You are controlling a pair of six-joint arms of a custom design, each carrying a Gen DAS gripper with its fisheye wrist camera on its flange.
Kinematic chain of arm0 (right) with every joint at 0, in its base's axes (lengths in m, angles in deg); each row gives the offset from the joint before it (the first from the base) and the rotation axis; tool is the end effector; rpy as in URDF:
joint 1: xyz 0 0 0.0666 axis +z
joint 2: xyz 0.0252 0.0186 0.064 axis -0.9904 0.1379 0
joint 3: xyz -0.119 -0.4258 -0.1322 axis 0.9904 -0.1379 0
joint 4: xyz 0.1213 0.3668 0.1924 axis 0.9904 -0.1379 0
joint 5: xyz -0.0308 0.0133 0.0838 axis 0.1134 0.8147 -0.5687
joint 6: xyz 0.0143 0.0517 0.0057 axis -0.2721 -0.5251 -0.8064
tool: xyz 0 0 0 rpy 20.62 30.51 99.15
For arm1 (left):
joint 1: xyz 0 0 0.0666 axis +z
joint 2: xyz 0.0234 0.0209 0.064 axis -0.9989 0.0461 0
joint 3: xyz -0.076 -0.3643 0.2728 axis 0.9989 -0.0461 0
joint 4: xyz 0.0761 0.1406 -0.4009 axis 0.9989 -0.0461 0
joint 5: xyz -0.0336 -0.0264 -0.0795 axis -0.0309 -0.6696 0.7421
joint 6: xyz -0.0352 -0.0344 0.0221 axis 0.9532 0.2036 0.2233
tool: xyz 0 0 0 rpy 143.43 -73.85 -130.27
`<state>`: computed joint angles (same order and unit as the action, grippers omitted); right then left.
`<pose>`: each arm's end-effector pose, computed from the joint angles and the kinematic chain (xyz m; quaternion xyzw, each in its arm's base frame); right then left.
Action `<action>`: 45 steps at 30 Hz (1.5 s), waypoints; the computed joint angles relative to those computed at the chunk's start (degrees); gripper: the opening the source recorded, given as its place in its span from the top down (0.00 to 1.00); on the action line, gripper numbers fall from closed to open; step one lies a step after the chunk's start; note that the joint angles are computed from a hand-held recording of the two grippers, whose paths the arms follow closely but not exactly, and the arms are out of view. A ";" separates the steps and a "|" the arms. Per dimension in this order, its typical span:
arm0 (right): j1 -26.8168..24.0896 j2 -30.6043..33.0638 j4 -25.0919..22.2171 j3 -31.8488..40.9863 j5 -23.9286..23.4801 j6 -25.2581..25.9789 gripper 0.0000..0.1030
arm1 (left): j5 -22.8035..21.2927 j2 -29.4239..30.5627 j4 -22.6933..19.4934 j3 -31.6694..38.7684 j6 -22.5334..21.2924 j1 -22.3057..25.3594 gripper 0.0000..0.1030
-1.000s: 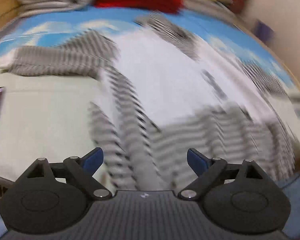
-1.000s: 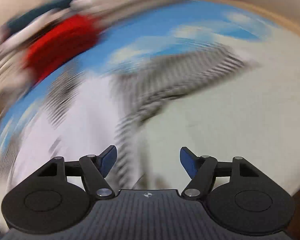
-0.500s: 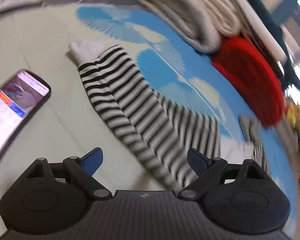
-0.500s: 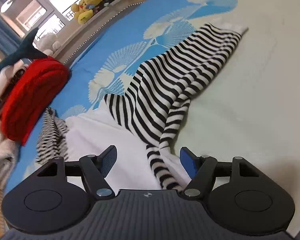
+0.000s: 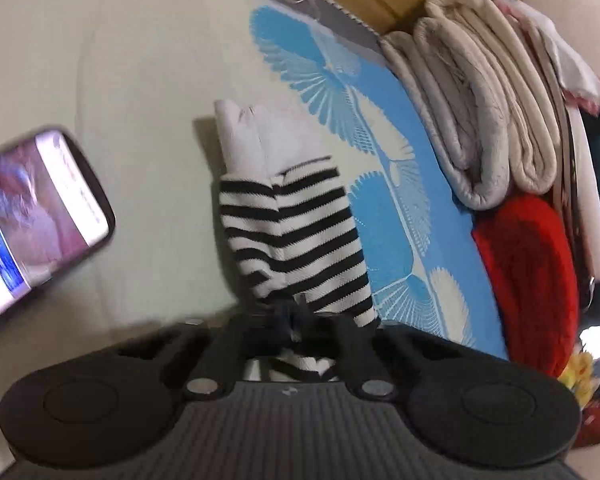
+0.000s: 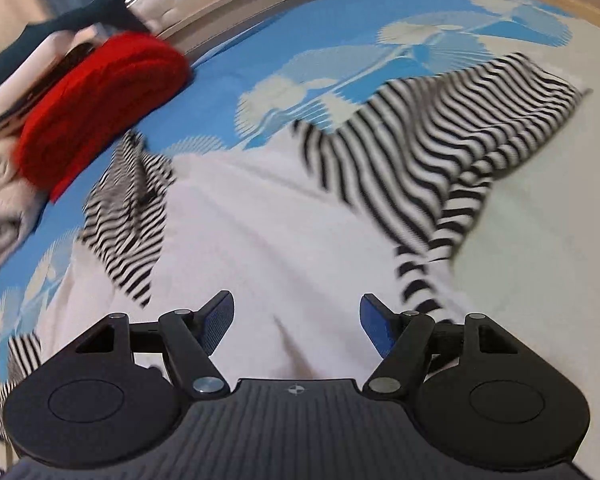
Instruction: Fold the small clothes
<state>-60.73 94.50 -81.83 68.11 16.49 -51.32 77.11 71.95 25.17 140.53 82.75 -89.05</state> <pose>0.3918 0.1347 0.4970 0.4224 0.8210 0.0492 0.3809 0.6712 -0.0244 0.4757 -0.3715 0.8414 -0.2230 0.3228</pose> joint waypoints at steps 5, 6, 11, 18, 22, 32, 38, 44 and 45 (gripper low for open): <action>-0.26 -1.04 -0.07 -0.34 0.05 -0.81 0.31 | -4.45 -4.13 0.98 -0.81 -2.74 -0.52 1.00; -0.45 -1.43 -0.07 -0.62 0.21 -1.21 0.31 | -5.68 -4.39 1.00 -0.07 -4.29 -1.02 1.00; -1.13 -3.42 -0.62 -1.95 1.63 -3.23 0.31 | -7.53 -2.01 1.77 9.56 -12.36 -8.43 1.00; -2.91 -5.45 -0.95 -2.87 1.66 -5.17 0.31 | 8.24 1.21 -4.43 15.66 -27.61 -25.79 0.90; -3.62 -6.64 1.17 -3.66 -1.02 -4.26 0.31 | 5.44 -1.60 -12.79 8.43 -35.89 -27.54 0.16; -0.53 -4.68 10.96 -1.68 -3.36 13.34 0.31 | -5.10 -6.53 -8.83 -1.36 -24.81 -17.97 0.10; -4.19 10.80 11.64 14.87 -17.27 23.31 0.23 | 3.94 -2.50 -13.26 3.09 -23.02 -16.21 0.10; -3.29 31.86 -7.38 38.88 -14.38 29.06 0.51 | 1.03 -1.38 -14.00 5.29 -27.67 -16.90 0.04; -2.96 32.82 -8.86 40.57 -14.10 29.48 0.94 | 0.77 -1.34 -14.05 5.29 -27.89 -16.92 0.04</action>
<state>-63.69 127.32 -90.69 108.67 2.39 -21.84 77.89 70.61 11.12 145.82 54.86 -105.97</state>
